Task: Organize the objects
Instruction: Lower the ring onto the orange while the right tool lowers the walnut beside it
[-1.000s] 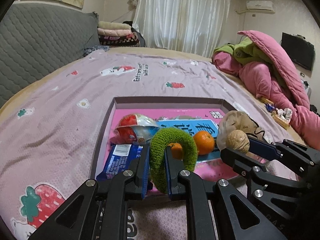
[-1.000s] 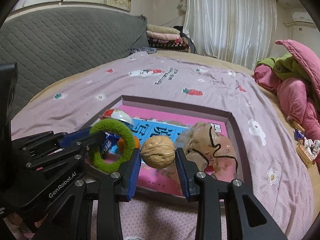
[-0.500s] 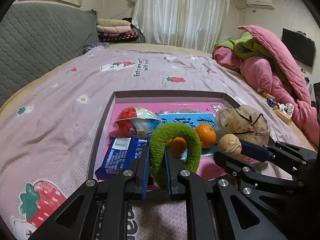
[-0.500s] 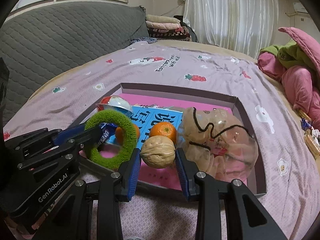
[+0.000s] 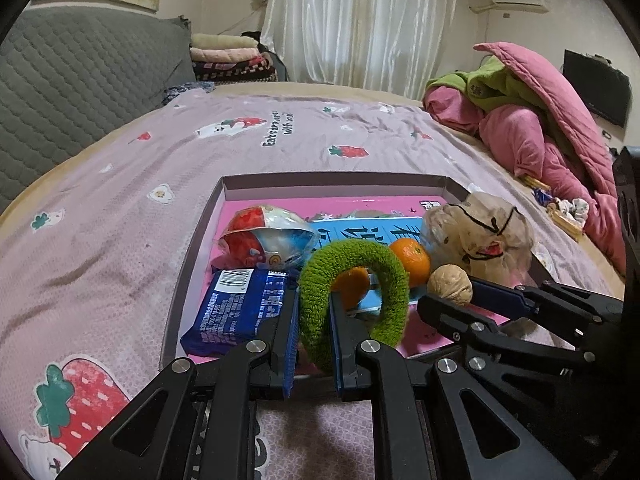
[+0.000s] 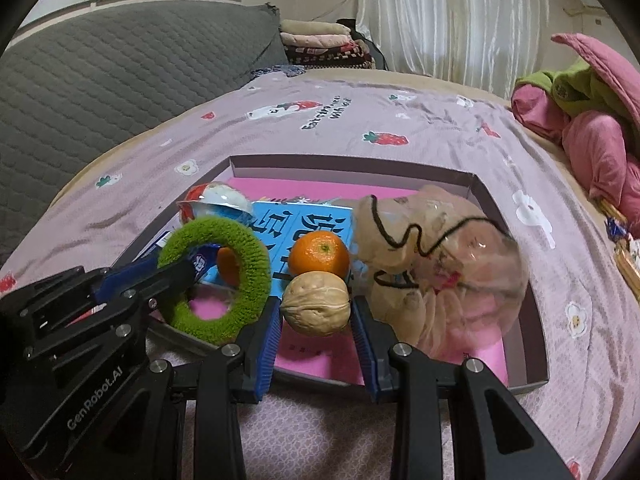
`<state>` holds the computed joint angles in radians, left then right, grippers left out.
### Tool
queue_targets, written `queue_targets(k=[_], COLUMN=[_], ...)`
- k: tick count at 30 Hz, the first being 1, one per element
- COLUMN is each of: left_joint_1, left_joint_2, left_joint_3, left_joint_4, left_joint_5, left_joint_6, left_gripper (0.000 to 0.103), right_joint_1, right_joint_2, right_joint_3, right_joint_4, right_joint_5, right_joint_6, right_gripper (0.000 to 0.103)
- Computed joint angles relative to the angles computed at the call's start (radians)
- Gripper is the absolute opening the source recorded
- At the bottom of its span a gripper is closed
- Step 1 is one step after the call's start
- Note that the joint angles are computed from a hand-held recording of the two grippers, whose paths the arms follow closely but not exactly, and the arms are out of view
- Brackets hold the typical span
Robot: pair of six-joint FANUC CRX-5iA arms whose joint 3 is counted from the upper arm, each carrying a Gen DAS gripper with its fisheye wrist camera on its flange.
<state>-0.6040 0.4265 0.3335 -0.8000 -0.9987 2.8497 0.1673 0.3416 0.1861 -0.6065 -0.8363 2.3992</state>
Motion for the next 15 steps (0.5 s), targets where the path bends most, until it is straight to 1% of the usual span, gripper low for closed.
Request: queue_targets(k=[15], left_joint_1=[0.009], left_joint_2=[0.02], left_joint_3=[0.019], left_joint_4=[0.033], left_joint_5=[-0.012], left_joint_6=[-0.051], left_gripper=[0.014], right_joint_1=[-0.013], right_joint_2=[0.009], right_joint_3=[0.014], right_joint_4=[-0.01], right_joint_5=[-0.018], right_joint_6=[-0.022], right_gripper=[0.036])
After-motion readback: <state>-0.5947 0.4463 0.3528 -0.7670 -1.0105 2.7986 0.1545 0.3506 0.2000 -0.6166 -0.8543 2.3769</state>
